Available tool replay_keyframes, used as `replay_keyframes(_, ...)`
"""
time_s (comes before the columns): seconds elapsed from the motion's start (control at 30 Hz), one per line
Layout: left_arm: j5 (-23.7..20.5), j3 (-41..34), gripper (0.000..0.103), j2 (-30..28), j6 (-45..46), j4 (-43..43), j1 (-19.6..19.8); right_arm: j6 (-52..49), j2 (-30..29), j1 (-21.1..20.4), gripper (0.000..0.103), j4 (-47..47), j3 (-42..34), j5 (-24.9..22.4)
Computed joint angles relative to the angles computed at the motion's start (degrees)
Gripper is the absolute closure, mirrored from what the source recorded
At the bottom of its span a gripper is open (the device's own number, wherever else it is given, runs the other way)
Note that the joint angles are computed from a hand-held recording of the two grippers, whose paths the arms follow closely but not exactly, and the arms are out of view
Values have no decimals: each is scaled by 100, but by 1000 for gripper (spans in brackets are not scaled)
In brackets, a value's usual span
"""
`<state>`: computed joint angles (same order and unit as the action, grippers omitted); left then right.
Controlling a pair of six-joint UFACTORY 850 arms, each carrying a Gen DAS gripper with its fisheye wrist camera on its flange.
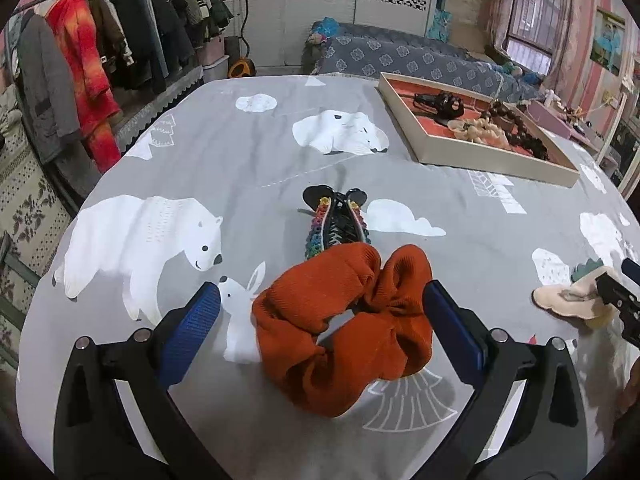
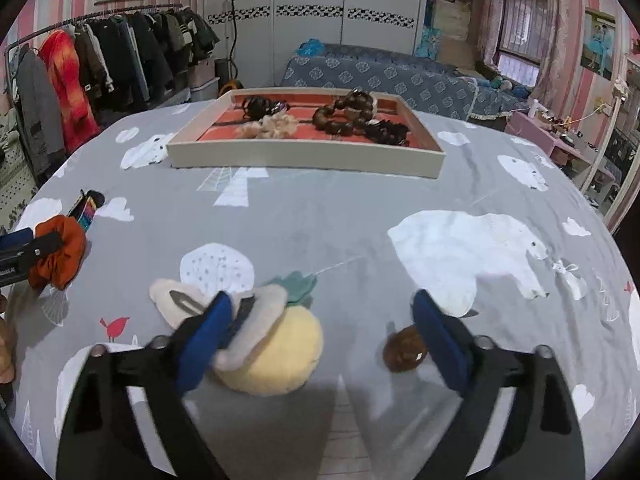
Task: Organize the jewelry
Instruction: 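Grasp the orange scrunchie with the left tool while the right tool grasps the fluffy cream hair clip, then carry the orange scrunchie and fluffy hair clip into the tray with both tools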
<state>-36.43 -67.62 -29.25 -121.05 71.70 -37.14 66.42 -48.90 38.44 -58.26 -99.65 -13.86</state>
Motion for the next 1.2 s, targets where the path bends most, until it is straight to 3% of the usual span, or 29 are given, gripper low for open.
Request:
replay_keyframes(0.13,25,-39,7,-50,95,14,-3,-430,-58,18,26,405,-46,71)
replay_keyframes(0.2,103,-12,18,-35,47,75,4,-707,-78,34,30,625,-76,82)
replay_keyframes(0.4,373,47,32,-13,-33,139,58,-1252,-94,39,39,1147,-96,151)
replay_keyframes(0.53,390,49,41,-15,-61,186,47,-2319,-97,4,52,2272,-106,307)
replay_keyframes(0.8,479,225,66,104,-653,600,47,-2231,-78,26,58,2156,-87,317)
replay_keyframes(1.0,428,238,75,129,-797,779,19,-3453,-21,-68,68,3484,-54,519)
replay_keyframes(1.2,344,209,79,141,-749,783,-8,-4749,-27,-122,70,4786,-77,592)
